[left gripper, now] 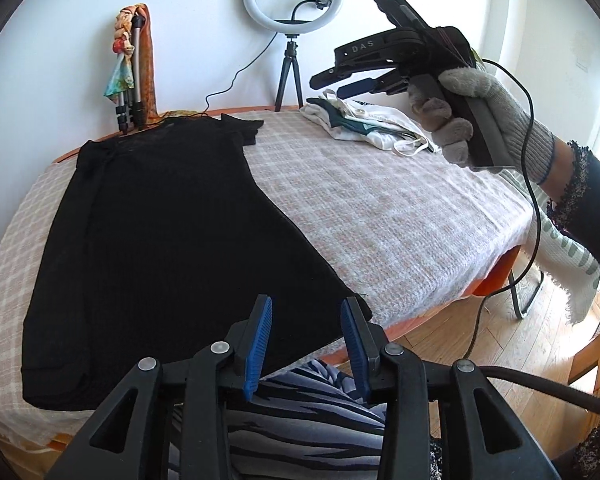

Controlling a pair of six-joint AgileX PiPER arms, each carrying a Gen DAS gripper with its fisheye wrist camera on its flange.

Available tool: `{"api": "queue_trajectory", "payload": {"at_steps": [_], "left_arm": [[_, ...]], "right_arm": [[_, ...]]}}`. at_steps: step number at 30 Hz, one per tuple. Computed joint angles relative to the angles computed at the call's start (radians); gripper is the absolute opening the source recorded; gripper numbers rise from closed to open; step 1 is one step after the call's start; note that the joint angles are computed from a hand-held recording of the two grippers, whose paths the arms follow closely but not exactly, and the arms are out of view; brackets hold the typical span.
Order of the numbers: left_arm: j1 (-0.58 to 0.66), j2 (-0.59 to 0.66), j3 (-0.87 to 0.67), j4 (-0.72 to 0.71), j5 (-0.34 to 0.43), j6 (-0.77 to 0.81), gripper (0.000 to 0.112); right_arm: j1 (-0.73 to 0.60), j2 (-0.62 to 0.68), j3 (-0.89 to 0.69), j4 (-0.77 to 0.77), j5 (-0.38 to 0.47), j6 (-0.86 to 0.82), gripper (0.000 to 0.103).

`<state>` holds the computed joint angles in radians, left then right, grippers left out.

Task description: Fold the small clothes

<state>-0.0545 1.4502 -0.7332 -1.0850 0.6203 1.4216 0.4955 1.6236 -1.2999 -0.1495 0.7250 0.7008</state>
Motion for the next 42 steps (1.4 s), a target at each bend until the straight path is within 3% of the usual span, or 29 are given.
{"api": "queue_trajectory", "payload": {"at_steps": [7, 11, 13, 14, 17, 19, 26, 30, 32, 37, 42], "left_arm": [[-0.183, 0.061, 0.002, -0.003, -0.113, -0.035, 0.056], [-0.26, 0.104, -0.013, 0.085, -0.209, -0.127, 0.044], [-0.275, 0.129, -0.025, 0.125, -0.228, -0.173, 0.032], [-0.274, 0.136, -0.026, 0.125, -0.234, -0.18, 0.032], [-0.256, 0.15, -0.037, 0.089, -0.217, -0.159, 0.019], [-0.236, 0.159, -0.049, 0.071, -0.185, -0.147, 0.003], [-0.154, 0.137, -0.059, 0.007, -0.097, -0.128, 0.001], [-0.112, 0.144, -0.069, -0.011, -0.05, -0.138, 0.001], [-0.1, 0.149, -0.074, -0.019, -0.034, -0.141, 0.001], [-0.094, 0.141, -0.072, -0.032, -0.015, -0.135, 0.001], [-0.065, 0.126, -0.063, -0.068, 0.001, -0.114, 0.001]], "right_arm": [[-0.09, 0.088, -0.012, 0.171, -0.044, -0.176, 0.049], [-0.139, 0.157, -0.052, 0.263, -0.061, -0.252, 0.049], [-0.161, 0.199, -0.08, 0.302, -0.067, -0.276, 0.049], [-0.172, 0.221, -0.097, 0.322, -0.07, -0.285, 0.049], [-0.207, 0.292, -0.147, 0.412, -0.079, -0.328, 0.049], [-0.223, 0.344, -0.187, 0.463, -0.076, -0.345, 0.049], [-0.252, 0.509, -0.319, 0.579, -0.045, -0.337, 0.049], [-0.249, 0.547, -0.369, 0.571, -0.046, -0.302, 0.048], [-0.244, 0.574, -0.42, 0.559, -0.018, -0.298, 0.031], [-0.23, 0.642, -0.543, 0.505, 0.055, -0.281, 0.008], [-0.229, 0.651, -0.591, 0.459, 0.057, -0.217, 0.003]]}}
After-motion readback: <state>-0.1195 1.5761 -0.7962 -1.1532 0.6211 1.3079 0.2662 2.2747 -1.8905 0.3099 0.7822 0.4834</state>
